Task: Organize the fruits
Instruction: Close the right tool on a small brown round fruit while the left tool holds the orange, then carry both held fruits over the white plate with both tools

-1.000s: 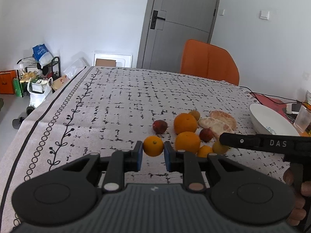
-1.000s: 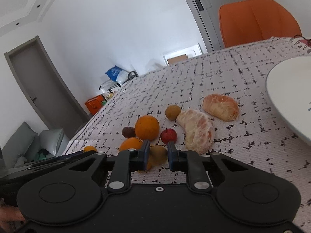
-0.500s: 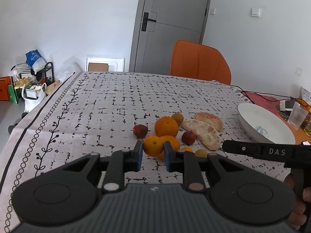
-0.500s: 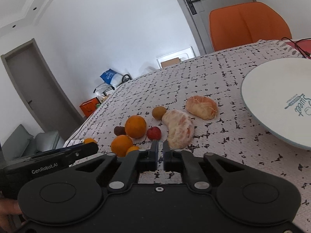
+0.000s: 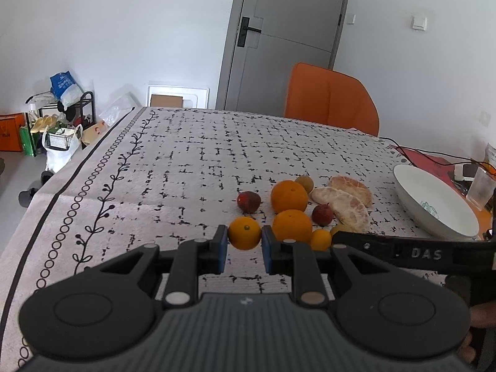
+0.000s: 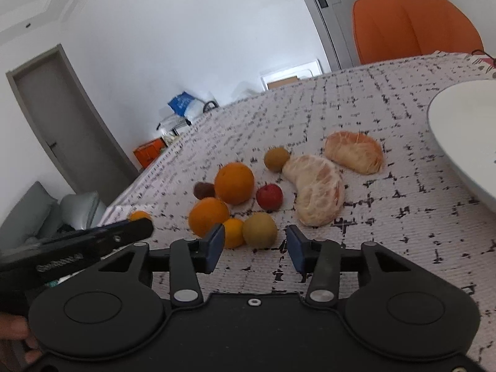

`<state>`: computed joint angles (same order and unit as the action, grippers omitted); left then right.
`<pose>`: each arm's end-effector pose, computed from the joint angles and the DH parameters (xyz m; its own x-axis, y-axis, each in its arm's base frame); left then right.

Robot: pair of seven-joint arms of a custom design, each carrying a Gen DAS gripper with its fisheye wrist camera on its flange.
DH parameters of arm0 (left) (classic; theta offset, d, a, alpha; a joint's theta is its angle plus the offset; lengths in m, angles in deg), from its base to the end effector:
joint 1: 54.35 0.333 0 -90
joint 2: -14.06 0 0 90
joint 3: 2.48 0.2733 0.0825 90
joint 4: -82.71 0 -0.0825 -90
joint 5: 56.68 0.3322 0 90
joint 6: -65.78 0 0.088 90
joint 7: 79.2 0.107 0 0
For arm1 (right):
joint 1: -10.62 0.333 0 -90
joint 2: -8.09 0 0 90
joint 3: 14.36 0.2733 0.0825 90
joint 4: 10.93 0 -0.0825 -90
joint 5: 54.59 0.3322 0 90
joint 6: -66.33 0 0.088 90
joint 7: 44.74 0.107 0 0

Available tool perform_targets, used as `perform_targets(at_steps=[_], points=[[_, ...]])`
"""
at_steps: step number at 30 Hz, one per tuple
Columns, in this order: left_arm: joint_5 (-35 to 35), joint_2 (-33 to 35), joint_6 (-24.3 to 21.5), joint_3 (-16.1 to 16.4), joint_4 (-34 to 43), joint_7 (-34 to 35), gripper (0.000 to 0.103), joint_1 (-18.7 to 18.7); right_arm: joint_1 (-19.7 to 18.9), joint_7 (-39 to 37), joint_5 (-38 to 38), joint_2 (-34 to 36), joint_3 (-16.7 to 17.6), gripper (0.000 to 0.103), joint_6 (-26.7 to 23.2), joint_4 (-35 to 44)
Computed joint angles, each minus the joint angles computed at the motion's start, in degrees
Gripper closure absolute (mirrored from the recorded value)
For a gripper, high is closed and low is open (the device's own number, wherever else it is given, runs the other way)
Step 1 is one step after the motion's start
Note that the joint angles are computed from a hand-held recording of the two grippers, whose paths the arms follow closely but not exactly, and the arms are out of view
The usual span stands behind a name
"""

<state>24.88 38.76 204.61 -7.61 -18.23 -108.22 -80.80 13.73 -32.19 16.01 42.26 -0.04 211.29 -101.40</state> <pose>0.5326 -0.3163 0.3399 0.3911 -0.9071 0.1559 -0.4506 -0.3364 -0.8269 0.6376 0.1620 0.3245 0.6850 -0.6253 -0.3737 -0.6132 -0.2180 -0.7592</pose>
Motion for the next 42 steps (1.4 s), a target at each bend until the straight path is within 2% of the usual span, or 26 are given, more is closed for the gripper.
perform_targets(at_steps=[1, 3, 13, 22, 30, 42], points=[[0.2, -0.2, 0.2, 0.1, -0.4, -0.2, 0.081, 0.1, 0.0, -0.4, 0.5, 0.2, 0.2, 0.076, 0.4, 0.1], [0.1, -0.2, 0.3, 0.0, -0.5, -0.2, 0.081, 0.2, 0.0, 1.0, -0.3, 0.7, -0.1, 0.08, -0.2, 0.8], [0.3, 0.6, -0.5, -0.2, 1.8, 1.4, 0.081, -0.6, -2.5, -4.1, 5.2, -2.5, -0.1, 0.08, -2.9, -2.5], [-1.1, 4.2, -0.4, 0.8, 8.2, 6.0, 0.081, -2.3, -3.3, -9.3, 12.5, -5.4, -2.1, 0.08, -3.2, -4.6], [-4.7, 10.6, 1.0, 2.7, 18.2, 13.2, 0.081, -4.6, -4.5, -11.7, 16.6, -6.6, -4.3, 0.08, -3.3, -5.5], [-15.8, 23.9, 2.8, 7.2, 38.8, 29.0, 0.081, -8.6, -7.2, -14.9, 22.3, -5.6, -5.8, 0.08, -2.6, -4.6]])
